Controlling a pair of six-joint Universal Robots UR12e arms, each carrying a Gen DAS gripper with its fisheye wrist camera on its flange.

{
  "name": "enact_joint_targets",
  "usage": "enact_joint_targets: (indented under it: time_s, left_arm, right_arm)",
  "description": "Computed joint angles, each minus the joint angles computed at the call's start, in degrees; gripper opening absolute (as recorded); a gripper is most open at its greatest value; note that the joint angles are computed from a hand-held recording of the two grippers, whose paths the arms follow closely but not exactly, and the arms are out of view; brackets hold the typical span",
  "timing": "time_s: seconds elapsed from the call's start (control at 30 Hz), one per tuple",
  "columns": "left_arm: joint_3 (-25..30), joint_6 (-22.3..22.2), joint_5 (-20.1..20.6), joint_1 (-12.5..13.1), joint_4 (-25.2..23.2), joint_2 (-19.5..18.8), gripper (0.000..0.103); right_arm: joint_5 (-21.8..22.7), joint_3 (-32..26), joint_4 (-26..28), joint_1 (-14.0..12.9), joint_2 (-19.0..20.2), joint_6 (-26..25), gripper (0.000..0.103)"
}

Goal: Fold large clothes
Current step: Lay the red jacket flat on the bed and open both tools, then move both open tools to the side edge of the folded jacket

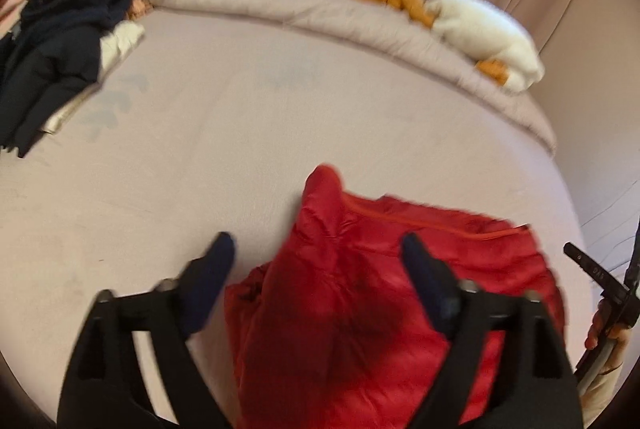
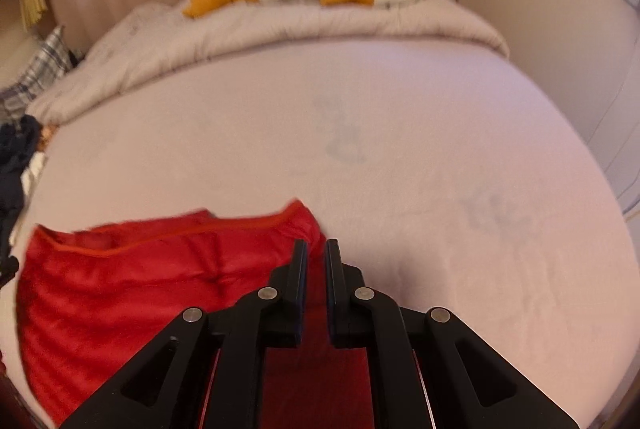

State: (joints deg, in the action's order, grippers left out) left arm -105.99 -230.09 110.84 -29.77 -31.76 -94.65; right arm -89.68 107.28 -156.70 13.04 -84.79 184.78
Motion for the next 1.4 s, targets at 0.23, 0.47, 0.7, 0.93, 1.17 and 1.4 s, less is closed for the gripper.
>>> enact_joint_targets:
  time_s: [0.23, 0.47, 0.7, 0.93, 1.17, 1.4]
  left_arm:
    - [-0.59, -0.35, 6.42, -5.35, 3.63, 2.99, 0.103]
    - [-1.62, -2.78, 8.44, -9.41, 3.81, 3.58, 0.103]
    - [-2.38, -4.36, 7.55, -11.37, 0.05, 2.65, 0.103]
    - [-1.06, -6.80, 6.43, -11.85, -6.87, 1.40, 0.103]
    - [-1.11, -6.55, 6.23, -12.03, -7.21, 1.47, 0.103]
    - [-1.61, -7.46, 5.81, -11.67, -7.79, 1.77, 0.103]
  right_arm:
    - [2.82, 6.06, -9.29, -0.01, -7.42, 0.42, 0.078]
    - [5.92, 11.83, -15.57, 0.19, -12.20, 1.90, 0.100]
    - [7.30, 15.37, -14.64, 0.37, -13.76, 5.01, 0.100]
    - [10.45, 17.13, -8.87, 0.14, -14.59, 6.89, 0.100]
    - [8.63, 17.54, -8.73, 0.89, -14.87, 5.98, 0.100]
    - [8.63, 17.99, -9.05, 0.33, -14.84, 6.64, 0.100]
